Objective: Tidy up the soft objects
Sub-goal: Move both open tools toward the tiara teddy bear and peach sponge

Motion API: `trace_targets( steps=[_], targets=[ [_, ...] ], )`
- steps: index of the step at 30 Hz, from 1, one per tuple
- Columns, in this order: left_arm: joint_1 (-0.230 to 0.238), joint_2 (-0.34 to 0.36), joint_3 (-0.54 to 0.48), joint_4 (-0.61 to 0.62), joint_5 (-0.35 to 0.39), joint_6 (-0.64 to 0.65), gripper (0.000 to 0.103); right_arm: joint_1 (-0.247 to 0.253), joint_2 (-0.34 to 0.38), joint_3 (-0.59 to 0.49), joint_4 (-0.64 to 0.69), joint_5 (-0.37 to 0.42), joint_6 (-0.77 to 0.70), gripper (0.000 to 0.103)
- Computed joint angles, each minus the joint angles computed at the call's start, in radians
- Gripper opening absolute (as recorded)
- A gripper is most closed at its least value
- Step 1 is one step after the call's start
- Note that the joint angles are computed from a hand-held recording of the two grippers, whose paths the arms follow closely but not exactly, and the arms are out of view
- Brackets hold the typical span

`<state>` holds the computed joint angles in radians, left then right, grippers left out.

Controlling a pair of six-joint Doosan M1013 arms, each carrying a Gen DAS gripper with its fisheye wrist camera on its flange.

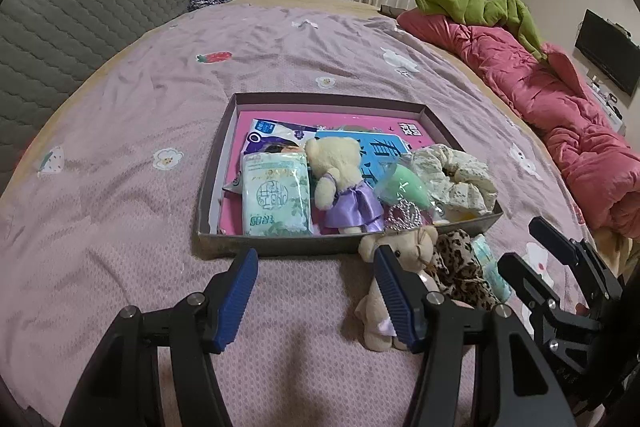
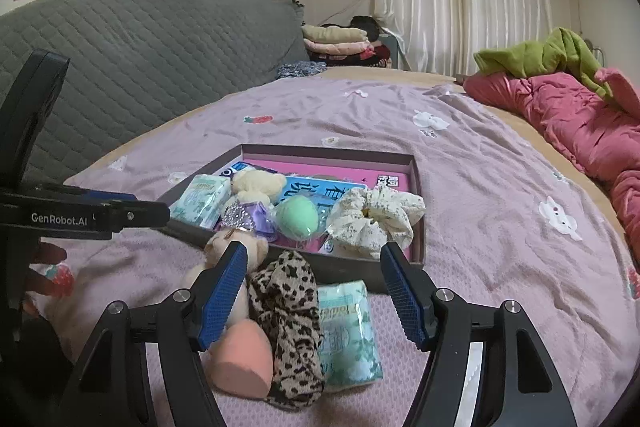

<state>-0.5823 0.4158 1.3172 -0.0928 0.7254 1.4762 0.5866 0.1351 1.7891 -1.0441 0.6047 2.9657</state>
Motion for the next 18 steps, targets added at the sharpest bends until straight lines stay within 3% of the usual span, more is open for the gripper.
trace_targets(
  steps=[18],
  targets=[
    [-0.002, -0.014, 0.007, -0.008, 0.015, -0.001, 0.06, 0.067, -0.011, -0.008, 0.007, 0.045, -0.087, 0.071]
  ],
)
